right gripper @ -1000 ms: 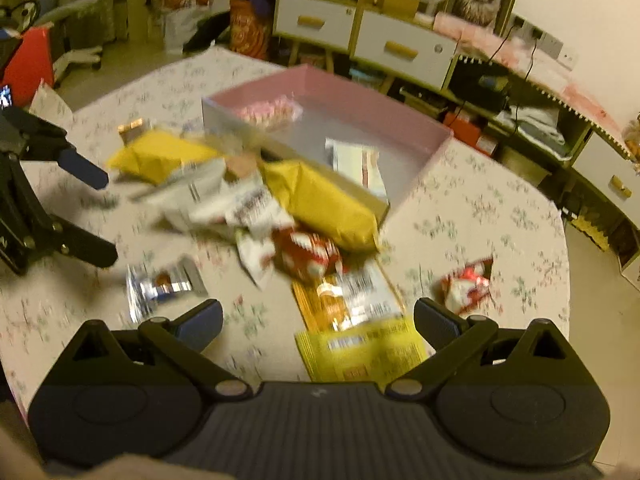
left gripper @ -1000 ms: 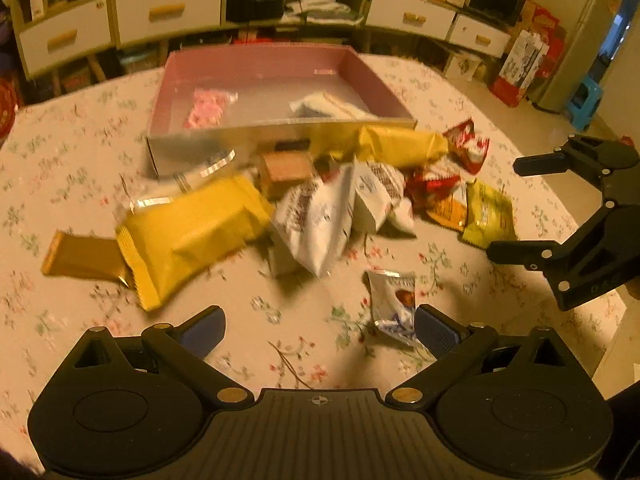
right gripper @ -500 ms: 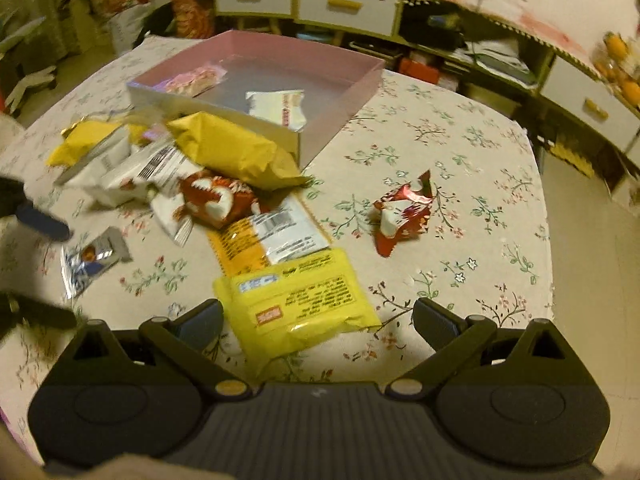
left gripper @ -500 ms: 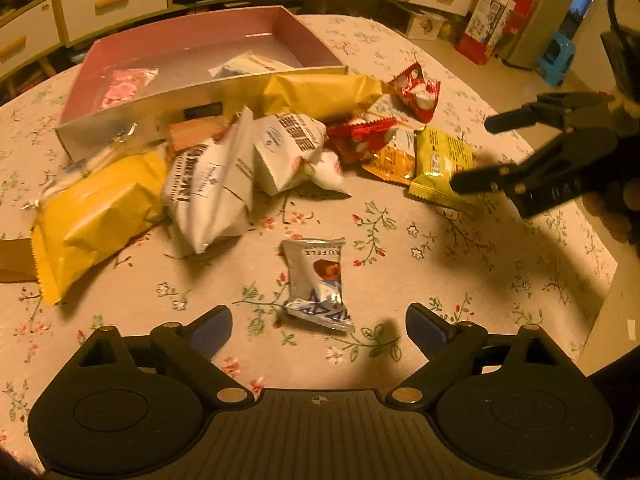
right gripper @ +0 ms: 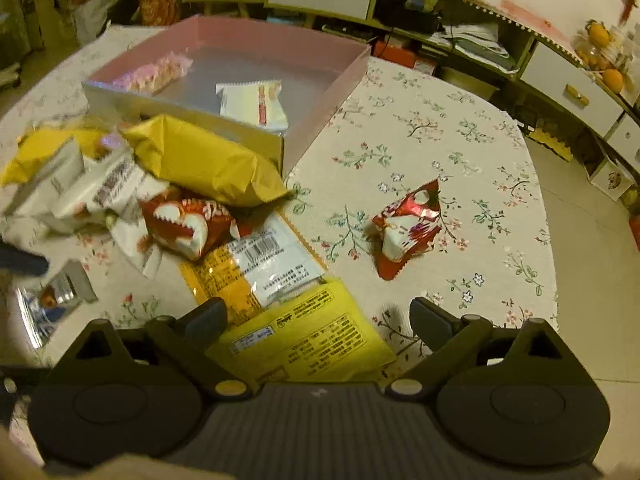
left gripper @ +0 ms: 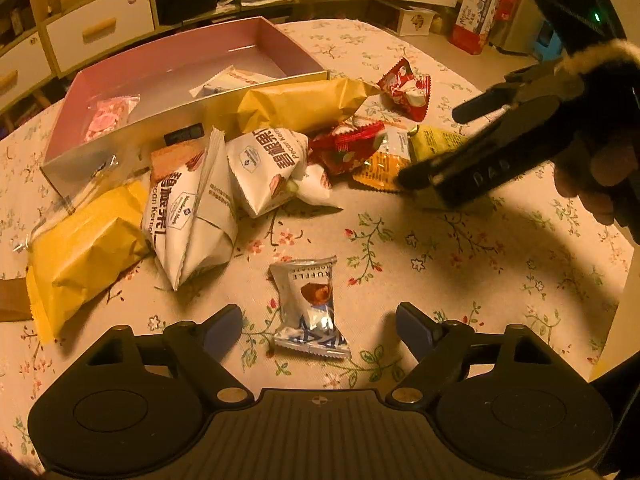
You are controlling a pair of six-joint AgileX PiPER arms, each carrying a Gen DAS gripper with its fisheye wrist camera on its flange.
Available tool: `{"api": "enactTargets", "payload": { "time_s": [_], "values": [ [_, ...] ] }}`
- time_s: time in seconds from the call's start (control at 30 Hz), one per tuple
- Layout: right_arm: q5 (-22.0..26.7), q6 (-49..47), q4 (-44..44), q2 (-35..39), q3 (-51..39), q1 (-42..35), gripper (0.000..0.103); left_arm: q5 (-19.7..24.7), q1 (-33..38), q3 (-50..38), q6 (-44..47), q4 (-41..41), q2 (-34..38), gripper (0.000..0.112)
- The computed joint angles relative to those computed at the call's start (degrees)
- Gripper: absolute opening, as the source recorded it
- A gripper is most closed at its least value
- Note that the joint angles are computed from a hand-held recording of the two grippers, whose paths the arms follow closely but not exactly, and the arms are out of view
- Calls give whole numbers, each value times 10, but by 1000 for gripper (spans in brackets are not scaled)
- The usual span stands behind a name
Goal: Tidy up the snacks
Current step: 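Withdraw both tools from the box toward the remaining snacks, then grasp the silver truffle wrapper with the left tool while the right tool grasps the yellow packet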
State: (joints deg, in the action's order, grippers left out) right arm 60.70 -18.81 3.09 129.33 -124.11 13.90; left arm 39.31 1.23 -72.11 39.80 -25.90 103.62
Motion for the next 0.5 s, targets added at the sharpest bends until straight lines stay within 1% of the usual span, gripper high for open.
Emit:
{"api": "enactTargets", "payload": {
  "time_s": [0.07, 0.2, 0.37, 0.4, 0.47, 0.5],
  "values": [
    [-6, -12, -6, -11, 21, -1, 98, 0, 1, -1, 2, -2, 1, 81],
    [2, -25, -10, -26, 40, -12, 98, -1, 2, -5, 3, 0, 3, 79],
    [21, -24, -11, -28, 37, -20, 96, -7, -2, -3, -3, 10, 2, 74],
    [26, -24, -10, -27, 33, -21, 94, -8, -2, -3, -5, 12, 2, 73],
    [42, -25, 0, -21, 18, -23, 85, -10, -2, -3, -7, 15, 2, 71],
    [53, -26, 4, -17, 9, -23, 83, -11, -2, -3, -8, 16, 1, 70]
  ]
}}
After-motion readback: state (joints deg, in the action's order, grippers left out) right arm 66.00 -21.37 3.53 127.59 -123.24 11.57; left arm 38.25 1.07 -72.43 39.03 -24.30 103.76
